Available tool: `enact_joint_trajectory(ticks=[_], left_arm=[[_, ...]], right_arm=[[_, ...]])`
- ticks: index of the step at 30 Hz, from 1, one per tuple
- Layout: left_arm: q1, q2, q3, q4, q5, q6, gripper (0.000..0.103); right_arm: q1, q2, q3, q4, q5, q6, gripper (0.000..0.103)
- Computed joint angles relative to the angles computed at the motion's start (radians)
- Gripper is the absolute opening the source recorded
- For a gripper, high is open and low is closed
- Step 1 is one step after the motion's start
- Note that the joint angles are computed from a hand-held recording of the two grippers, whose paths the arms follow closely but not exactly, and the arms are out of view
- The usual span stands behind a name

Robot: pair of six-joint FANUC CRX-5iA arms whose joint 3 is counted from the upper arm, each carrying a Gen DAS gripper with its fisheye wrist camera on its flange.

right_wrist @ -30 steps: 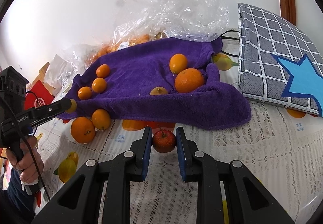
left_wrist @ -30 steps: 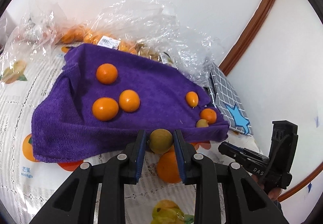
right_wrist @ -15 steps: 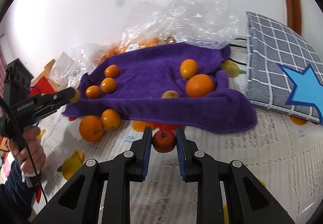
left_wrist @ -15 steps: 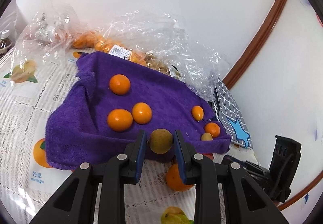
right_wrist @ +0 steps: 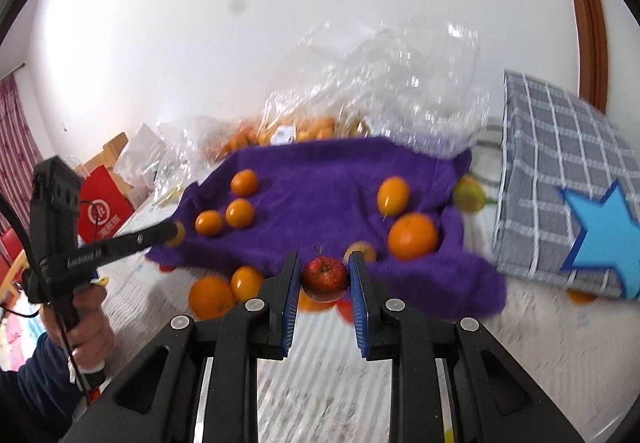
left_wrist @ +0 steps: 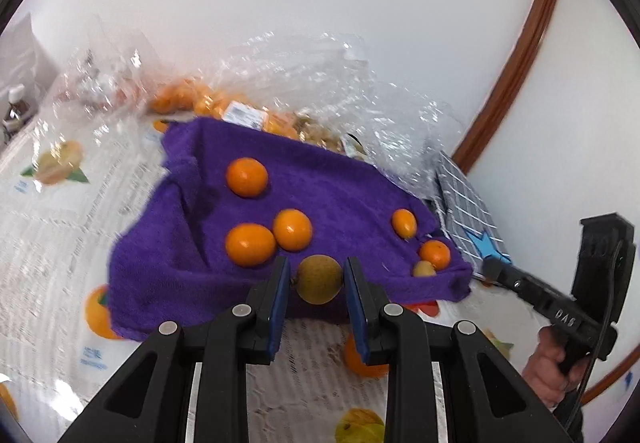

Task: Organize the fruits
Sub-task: 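Place the red apple on the towel with the right gripper while the left places its yellow-green fruit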

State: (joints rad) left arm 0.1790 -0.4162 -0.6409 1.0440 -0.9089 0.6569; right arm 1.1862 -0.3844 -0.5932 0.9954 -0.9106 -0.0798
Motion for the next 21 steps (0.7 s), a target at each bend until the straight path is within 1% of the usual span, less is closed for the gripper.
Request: enact_joint_trajectory(ticks=[1, 3, 6, 9, 13, 16, 18, 21], left_arm=[[-0.005, 0.000, 0.010, -0.024, 0.032, 0.027, 0.026], [-0.009, 0.016, 0.039, -0.061, 0.061, 0.072, 0.026], [-0.021, 0.059, 0.084, -0.063, 0.088, 0.109, 0.026], [-0.051, 0.108, 0.137, -0.093, 0.141, 0.147, 0.026], [-0.081, 0.179, 0.197, -0.142, 0.180, 0.229, 0.026], [-0.083, 0.200, 0.191, -0.139, 0.197, 0.242, 0.026], [-0.077, 0.213, 0.199, -0.172, 0.179, 0.260, 0.026], [-0.088, 0.213, 0.206, -0.222, 0.203, 0.282, 0.026]], right_arm=[[-0.008, 0.006, 0.008, 0.000, -0.003, 0.013, 0.024], [-0.028, 0.028, 0.037, -0.011, -0.014, 0.054, 0.024], [-0.067, 0.063, 0.079, -0.035, -0.010, 0.115, 0.024], [-0.111, 0.113, 0.124, -0.043, -0.002, 0.161, 0.024], [-0.172, 0.140, 0.149, -0.050, 0.069, 0.185, 0.024], [-0.189, 0.175, 0.170, -0.060, 0.070, 0.210, 0.024], [-0.200, 0.189, 0.165, -0.080, 0.095, 0.223, 0.024], [-0.202, 0.218, 0.182, -0.135, 0.099, 0.270, 0.024]])
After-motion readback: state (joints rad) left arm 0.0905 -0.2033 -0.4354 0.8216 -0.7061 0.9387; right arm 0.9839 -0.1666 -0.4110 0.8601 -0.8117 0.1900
